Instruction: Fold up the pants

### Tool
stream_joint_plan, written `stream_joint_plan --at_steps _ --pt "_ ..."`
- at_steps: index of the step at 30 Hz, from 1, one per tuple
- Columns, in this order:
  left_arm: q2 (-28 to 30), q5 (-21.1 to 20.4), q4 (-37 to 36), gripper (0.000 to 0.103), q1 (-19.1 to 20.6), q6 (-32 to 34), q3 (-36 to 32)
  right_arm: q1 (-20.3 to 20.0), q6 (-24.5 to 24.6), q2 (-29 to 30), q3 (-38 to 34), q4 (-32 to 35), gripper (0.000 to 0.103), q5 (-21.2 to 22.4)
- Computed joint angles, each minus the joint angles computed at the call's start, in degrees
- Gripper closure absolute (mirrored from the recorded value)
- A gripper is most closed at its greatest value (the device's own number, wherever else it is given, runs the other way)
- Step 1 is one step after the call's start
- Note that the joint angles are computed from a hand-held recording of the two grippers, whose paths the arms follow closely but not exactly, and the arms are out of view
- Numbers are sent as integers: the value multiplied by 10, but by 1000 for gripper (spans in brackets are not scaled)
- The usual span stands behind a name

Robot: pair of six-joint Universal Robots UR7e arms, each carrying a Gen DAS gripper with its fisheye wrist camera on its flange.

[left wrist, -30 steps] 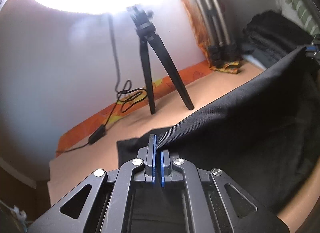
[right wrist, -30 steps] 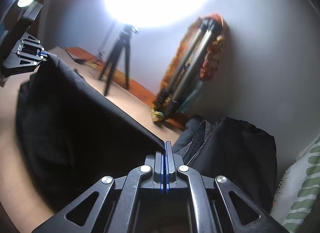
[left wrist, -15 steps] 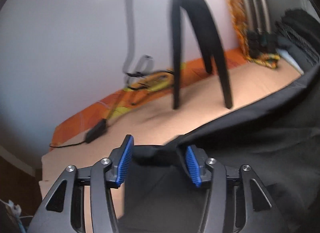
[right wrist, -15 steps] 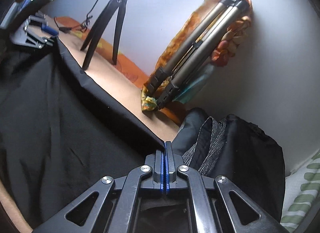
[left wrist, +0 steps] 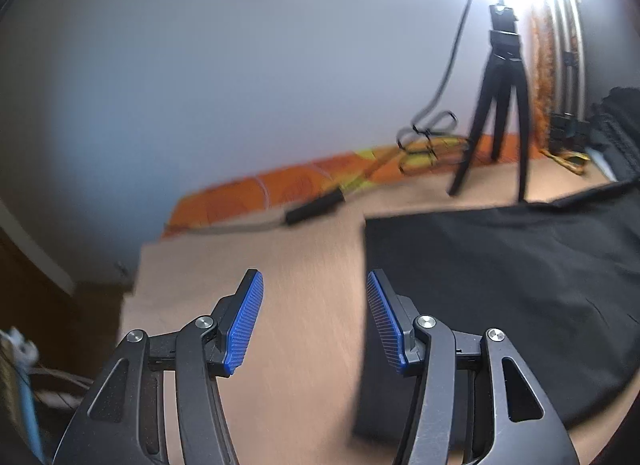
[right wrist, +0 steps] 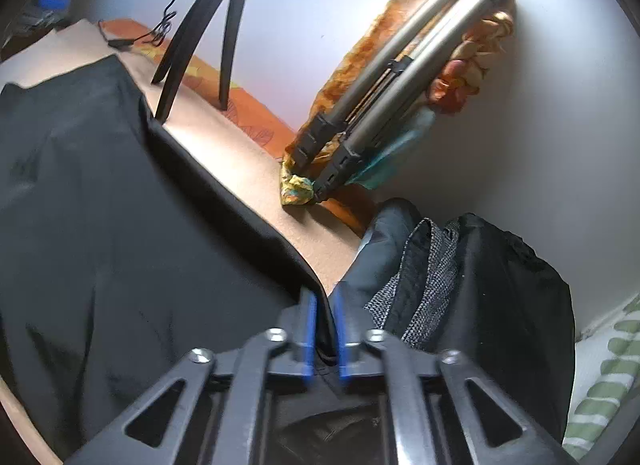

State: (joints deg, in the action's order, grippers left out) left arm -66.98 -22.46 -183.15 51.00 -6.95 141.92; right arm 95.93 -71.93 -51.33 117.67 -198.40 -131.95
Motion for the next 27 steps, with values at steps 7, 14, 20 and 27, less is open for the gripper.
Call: stream_joint_plan --at_steps 7,14,20,27 --pt "-41 -21 66 49 -40 -120 71 11 69 -67 31 46 53 39" --pt "-6 -60 19 49 -119 -143 101 0 239 -220 105 184 35 75" --pt "75 -101 9 49 -188 -155 99 -66 409 -333 144 350 28 133" --pt "133 -133 6 48 -213 -177 89 -131 474 -354 165 414 28 201"
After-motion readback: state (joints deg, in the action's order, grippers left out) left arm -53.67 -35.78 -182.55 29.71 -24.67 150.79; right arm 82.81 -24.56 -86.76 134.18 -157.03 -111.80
